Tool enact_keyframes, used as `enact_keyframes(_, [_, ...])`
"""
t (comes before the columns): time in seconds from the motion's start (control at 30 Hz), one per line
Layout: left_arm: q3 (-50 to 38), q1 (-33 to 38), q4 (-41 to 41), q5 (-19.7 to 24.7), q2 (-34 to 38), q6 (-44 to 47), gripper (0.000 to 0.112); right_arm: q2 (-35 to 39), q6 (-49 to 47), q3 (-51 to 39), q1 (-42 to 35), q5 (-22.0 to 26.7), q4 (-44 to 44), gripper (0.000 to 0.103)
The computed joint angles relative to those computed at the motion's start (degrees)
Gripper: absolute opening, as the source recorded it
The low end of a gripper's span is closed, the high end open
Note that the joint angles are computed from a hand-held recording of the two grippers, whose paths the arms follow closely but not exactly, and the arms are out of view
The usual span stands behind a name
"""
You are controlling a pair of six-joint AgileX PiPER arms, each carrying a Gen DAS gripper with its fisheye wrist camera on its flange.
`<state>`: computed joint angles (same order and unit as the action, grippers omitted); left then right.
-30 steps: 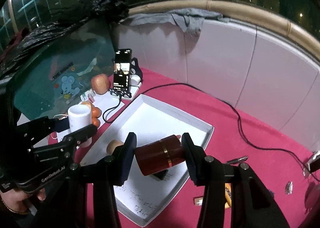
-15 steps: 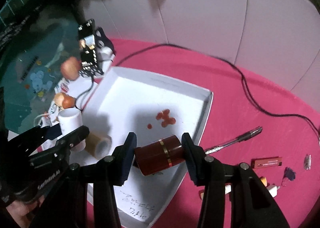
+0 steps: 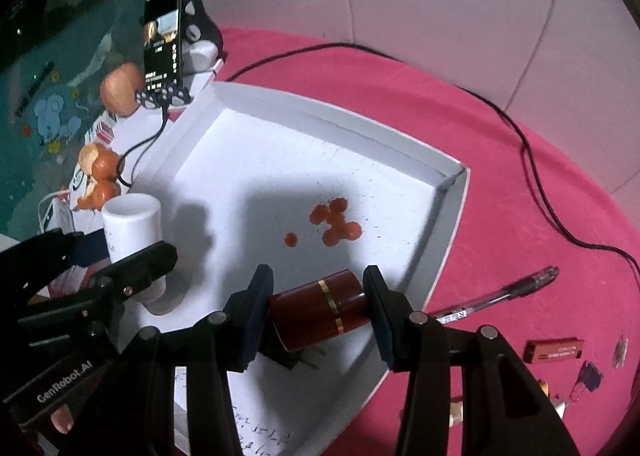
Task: Organize rigid objects
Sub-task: 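Release the white bottle with the left tool while the right tool releases the red cylinder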
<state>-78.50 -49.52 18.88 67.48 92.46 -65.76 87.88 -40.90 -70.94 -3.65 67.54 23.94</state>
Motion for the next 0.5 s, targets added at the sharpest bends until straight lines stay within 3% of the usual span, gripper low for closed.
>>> enact_keyframes(0.27, [0.10,0.96,0.22,-1.70,1.50,0.61,0.041,-1.38,-0.90,1.70,1.57,-3.09,-0.89,0.047])
enact_keyframes(0.3, [0.34,0.89,0.94,-1.78,1.32,-0.03,0.045,-1.55,-0.94,1.67,1.51,-3.40,-0.82,0.047])
enact_keyframes(0.37, [0.67,0.31,3.54,-0.07,1.02,-2.70,0.079,-1.43,-0.61,1.35,1.01,-3.69,-0.60,0.049])
enact_keyframes(0.4, [1.42,0.06,4.90,0.53,0.37,-4.34,0.085,-1.26,0.02,1.08,0.91,-3.90,-0.80,0.052])
enact_keyframes(0.47, [2.62,-0.20,6.42,1.05,-0.83,-6.63,0.095,-0.42,1.27,-0.05,-0.22,-3.73,-0.98,0.085])
enact_keyframes(0.5, [2.82,-0.57,7.28,2.01,-1.24,-7.85,0.095,-0.27,1.53,-0.10,-0.79,-3.92,-1.03,0.090])
